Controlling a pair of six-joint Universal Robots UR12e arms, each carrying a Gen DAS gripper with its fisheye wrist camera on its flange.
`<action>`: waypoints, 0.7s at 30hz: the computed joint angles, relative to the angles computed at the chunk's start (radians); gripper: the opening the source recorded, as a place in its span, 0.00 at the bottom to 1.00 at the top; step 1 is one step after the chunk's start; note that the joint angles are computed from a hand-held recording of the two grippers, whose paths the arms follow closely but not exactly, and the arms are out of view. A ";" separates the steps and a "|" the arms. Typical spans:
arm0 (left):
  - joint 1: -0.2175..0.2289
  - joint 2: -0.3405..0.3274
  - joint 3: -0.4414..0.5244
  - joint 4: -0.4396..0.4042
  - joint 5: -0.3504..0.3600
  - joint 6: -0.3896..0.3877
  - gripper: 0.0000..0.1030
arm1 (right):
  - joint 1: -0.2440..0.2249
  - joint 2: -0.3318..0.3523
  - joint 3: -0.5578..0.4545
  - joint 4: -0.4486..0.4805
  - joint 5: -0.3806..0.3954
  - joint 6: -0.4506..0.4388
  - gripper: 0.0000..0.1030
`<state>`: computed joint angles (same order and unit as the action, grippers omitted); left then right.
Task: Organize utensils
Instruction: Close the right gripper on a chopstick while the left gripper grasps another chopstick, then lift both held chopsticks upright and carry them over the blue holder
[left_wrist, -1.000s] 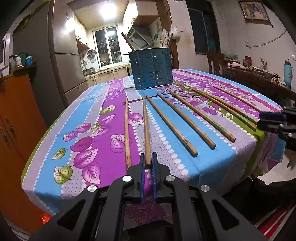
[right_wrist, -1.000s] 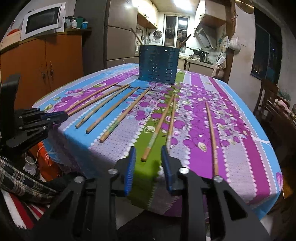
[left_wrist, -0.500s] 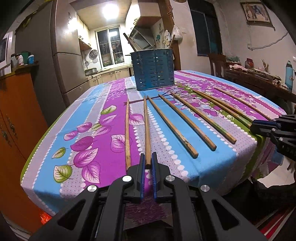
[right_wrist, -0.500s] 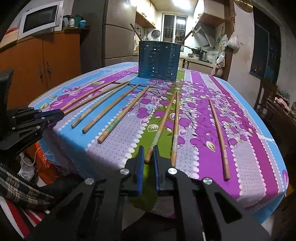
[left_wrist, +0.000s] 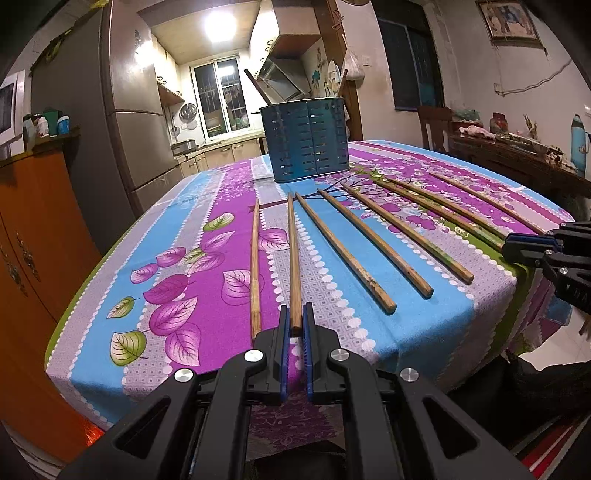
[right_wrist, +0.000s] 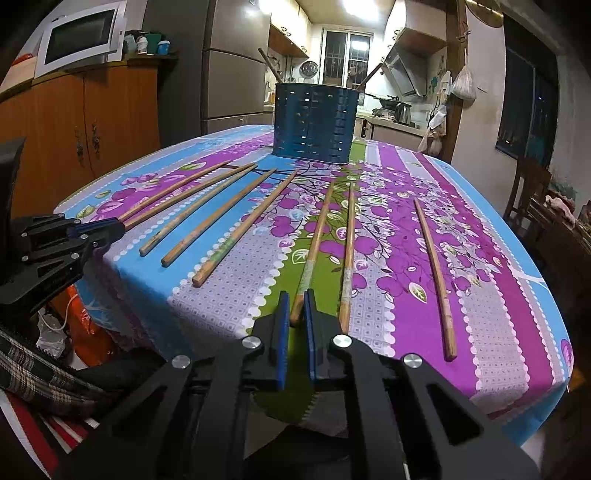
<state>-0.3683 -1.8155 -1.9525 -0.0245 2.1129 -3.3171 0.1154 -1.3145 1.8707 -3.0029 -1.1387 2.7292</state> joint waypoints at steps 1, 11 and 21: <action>0.001 0.000 -0.001 0.004 -0.003 0.000 0.08 | 0.000 0.000 0.000 0.000 0.000 0.002 0.06; -0.008 0.013 -0.004 0.058 0.015 0.006 0.07 | -0.008 -0.007 0.003 -0.048 0.005 0.033 0.05; -0.002 0.053 0.022 0.120 -0.031 -0.004 0.07 | -0.024 -0.019 -0.017 -0.134 0.073 0.069 0.05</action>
<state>-0.3699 -1.7629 -1.9300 0.0959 2.0818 -3.3215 0.0918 -1.3338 1.8540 -3.1371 -1.0660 2.7977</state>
